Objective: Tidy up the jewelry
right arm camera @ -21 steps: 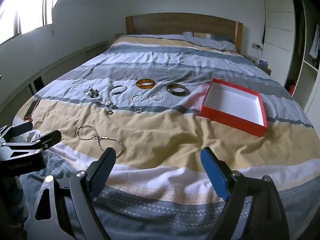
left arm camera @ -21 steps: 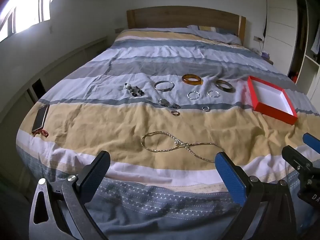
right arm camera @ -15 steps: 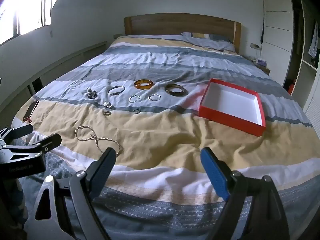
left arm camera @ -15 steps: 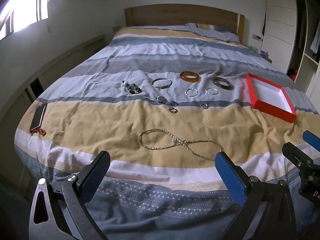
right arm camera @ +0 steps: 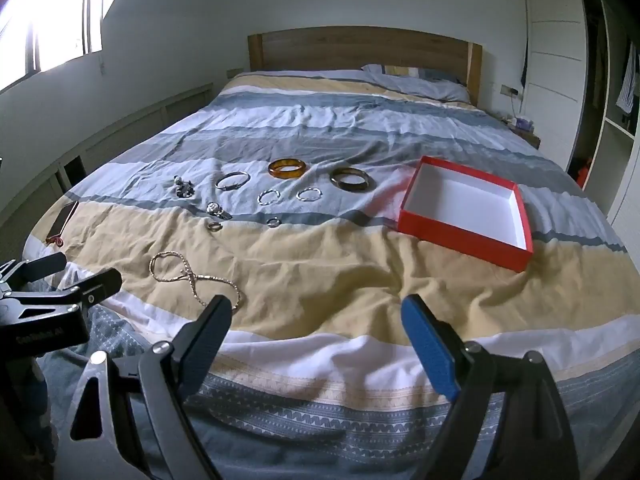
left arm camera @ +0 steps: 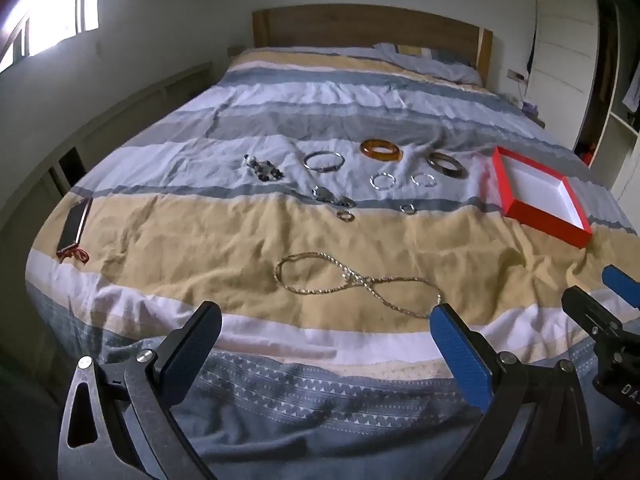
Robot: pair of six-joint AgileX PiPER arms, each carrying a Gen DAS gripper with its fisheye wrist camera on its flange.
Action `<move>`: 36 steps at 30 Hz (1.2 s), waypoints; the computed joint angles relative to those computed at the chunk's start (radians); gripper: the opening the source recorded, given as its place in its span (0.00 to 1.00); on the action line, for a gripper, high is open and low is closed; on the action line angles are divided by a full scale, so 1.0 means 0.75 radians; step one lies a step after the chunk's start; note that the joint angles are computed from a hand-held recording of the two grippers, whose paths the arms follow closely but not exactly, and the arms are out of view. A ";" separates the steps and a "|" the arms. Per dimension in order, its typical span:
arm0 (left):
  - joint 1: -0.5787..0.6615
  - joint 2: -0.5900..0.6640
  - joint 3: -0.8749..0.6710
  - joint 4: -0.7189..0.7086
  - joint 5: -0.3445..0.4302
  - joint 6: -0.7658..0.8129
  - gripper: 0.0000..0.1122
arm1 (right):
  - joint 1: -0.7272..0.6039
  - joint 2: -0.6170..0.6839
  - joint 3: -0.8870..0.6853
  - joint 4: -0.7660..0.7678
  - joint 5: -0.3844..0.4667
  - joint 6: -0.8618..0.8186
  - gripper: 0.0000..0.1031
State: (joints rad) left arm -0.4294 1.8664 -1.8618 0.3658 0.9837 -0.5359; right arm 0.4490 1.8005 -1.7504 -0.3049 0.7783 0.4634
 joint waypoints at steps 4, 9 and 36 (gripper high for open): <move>0.003 0.029 -0.051 -0.035 0.051 0.034 0.91 | -0.012 -0.001 0.007 0.020 -0.013 -0.018 0.84; -0.003 0.034 -0.063 -0.022 0.055 0.021 0.91 | -0.028 -0.001 0.008 0.036 -0.015 -0.035 0.84; 0.019 0.243 -0.342 -0.042 0.250 -0.111 0.85 | -0.195 0.128 -0.033 0.378 -0.075 -0.331 0.84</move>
